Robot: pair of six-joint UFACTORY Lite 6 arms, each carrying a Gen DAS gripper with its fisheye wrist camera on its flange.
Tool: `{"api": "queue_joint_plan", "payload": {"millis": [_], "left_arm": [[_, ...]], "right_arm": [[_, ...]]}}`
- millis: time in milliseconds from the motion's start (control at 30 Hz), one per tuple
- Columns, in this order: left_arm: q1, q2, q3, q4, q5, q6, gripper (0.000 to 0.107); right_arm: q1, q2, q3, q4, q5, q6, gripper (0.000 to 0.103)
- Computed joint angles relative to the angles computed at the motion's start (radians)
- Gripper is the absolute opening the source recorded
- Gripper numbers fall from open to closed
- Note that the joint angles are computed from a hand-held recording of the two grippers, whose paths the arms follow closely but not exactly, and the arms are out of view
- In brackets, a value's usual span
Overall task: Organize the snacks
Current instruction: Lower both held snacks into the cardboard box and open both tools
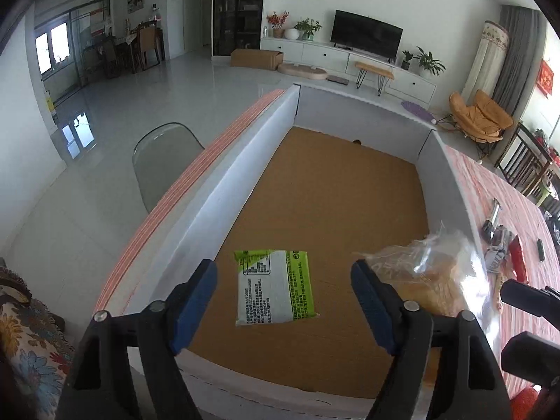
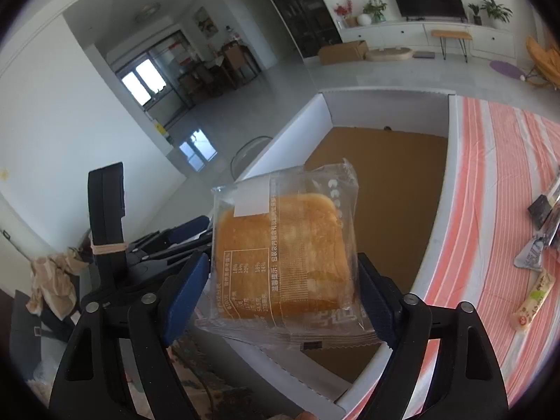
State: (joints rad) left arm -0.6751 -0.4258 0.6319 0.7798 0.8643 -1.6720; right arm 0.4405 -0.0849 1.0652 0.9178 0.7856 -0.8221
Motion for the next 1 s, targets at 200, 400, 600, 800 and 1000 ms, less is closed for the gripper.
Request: {"api": "queue_joint_plan", "payload": {"millis": [200,400,600,800,1000], "left_arm": [[0.02,0.027,-0.063,0.08,-0.126,-0.152,0.095],[-0.072,0.078,-0.001,0.205,-0.092,-0.306,0.095],[-0.232,0.225,0.178,0.306,-0.047,-0.396,0.095],[-0.363,0.508,0.517,0.327,-0.069,-0.301,0.096],[-0.421,0.892,1.002,0.129,-0.187,-0.029,0.096]], "right_arm": [[-0.061,0.016,-0.108,0.054,-0.061,-0.185,0.09],[-0.223,-0.192,-0.275,0.123,-0.099,-0.297,0.09],[-0.595,-0.285,-0.483,0.241,-0.266,-0.661,0.09],[-1.009,0.04,-0.408,0.578,-0.348,-1.106,0.09],[-1.151,0.201,-0.308,0.658,-0.352,-1.178,0.09]]}}
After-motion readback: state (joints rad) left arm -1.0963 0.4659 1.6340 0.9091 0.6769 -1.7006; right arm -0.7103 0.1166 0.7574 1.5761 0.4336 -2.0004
